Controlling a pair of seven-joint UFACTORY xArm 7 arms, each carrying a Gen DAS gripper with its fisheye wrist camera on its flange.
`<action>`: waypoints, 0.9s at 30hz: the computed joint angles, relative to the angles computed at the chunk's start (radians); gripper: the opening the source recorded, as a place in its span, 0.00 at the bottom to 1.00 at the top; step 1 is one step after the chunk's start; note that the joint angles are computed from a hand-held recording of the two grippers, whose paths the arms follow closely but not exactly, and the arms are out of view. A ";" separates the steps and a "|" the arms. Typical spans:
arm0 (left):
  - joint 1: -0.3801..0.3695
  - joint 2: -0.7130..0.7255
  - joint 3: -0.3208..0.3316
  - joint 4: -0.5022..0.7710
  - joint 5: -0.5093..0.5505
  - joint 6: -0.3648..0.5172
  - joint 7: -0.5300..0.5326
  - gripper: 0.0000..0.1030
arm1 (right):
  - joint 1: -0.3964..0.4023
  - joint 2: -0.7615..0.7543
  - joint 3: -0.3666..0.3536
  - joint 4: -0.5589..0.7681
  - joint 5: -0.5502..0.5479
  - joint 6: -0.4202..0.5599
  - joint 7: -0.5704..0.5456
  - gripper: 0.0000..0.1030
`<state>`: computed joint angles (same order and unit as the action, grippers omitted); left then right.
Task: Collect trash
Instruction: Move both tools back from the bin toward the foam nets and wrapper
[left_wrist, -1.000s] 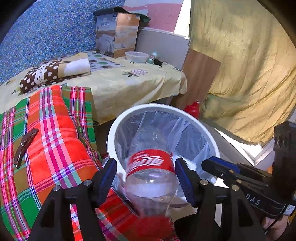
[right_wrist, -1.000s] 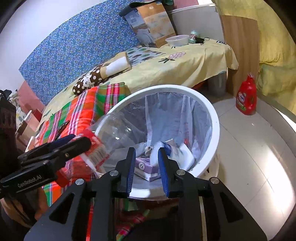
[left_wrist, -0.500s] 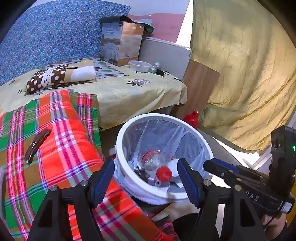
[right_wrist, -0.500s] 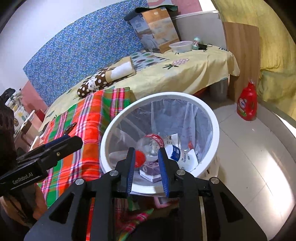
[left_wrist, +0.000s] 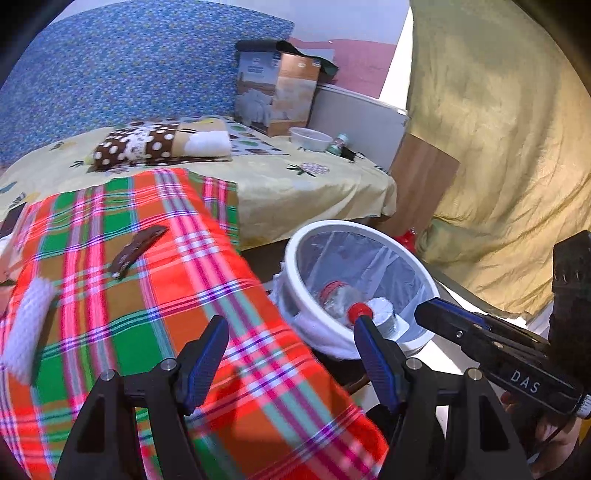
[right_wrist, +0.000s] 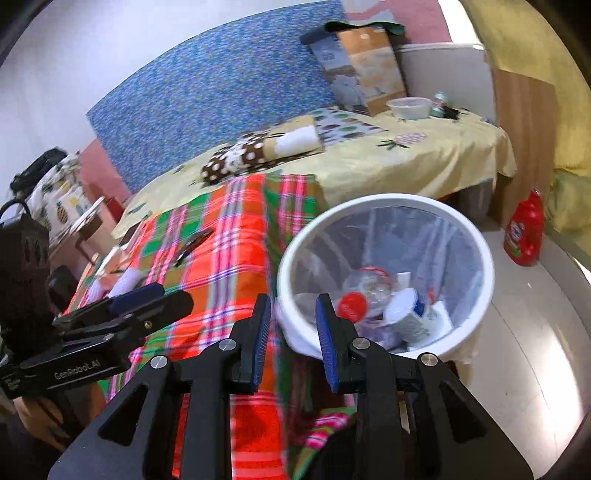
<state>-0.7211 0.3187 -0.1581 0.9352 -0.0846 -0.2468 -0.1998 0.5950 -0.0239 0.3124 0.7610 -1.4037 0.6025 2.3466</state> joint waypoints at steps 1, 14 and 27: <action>-0.005 -0.013 0.008 -0.020 -0.005 -0.009 0.000 0.68 | 0.004 0.010 0.004 0.011 -0.003 0.002 -0.002 0.27; -0.031 -0.126 0.061 -0.211 -0.197 -0.083 0.097 0.62 | 0.046 0.120 -0.028 0.126 -0.087 -0.067 -0.014 0.27; 0.014 -0.195 0.035 -0.296 -0.457 -0.122 0.289 0.47 | 0.083 0.211 -0.067 0.245 -0.117 -0.126 -0.061 0.27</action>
<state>-0.7069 0.1241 -0.1230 0.6387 -0.5415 -0.3688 0.0894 0.6784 0.1873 0.2459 1.0057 -1.5202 0.4766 2.2853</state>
